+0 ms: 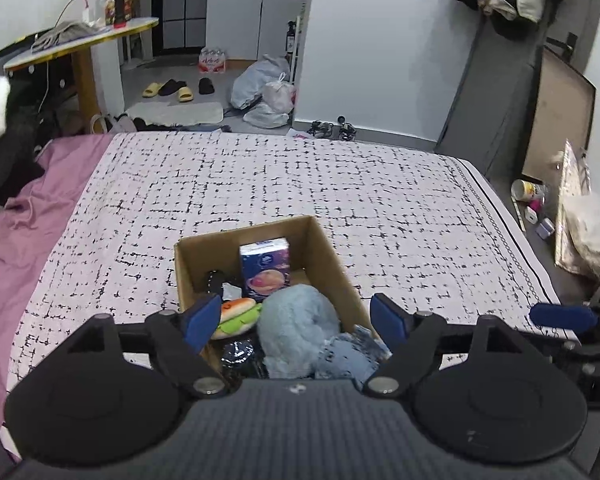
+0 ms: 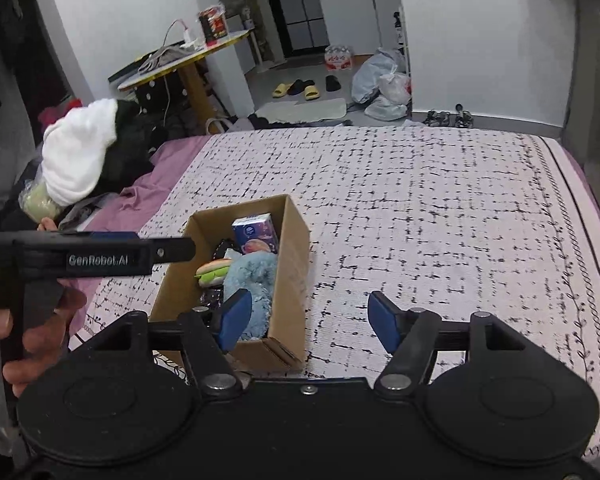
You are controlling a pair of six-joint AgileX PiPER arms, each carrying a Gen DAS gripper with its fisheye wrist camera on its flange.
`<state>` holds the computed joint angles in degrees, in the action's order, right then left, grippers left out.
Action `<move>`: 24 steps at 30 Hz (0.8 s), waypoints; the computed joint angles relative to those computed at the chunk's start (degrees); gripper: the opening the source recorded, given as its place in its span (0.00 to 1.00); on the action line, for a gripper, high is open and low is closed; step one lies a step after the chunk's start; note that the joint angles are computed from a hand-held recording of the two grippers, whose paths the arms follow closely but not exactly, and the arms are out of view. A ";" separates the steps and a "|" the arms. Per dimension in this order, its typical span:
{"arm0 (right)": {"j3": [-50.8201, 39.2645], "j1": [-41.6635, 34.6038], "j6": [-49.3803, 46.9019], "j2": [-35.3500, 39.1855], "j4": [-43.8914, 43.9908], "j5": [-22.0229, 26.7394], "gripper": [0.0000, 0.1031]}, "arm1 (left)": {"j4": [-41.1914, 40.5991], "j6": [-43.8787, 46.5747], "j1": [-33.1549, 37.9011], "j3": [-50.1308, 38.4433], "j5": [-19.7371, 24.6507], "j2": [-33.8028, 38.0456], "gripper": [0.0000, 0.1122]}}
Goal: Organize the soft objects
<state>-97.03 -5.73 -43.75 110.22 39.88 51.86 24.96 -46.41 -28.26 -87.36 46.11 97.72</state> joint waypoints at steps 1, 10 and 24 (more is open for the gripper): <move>0.58 -0.57 -0.08 -0.49 0.38 -0.09 0.65 | 0.33 -0.52 -0.66 0.23 0.31 -0.37 0.72; 7.33 -5.76 -0.56 -6.64 2.58 -2.40 0.93 | 4.40 -6.20 -8.37 0.78 4.88 -3.50 0.81; 15.80 -14.68 -4.45 -14.96 6.60 -0.40 1.00 | 11.12 -11.63 -21.91 -4.13 12.72 -3.91 0.87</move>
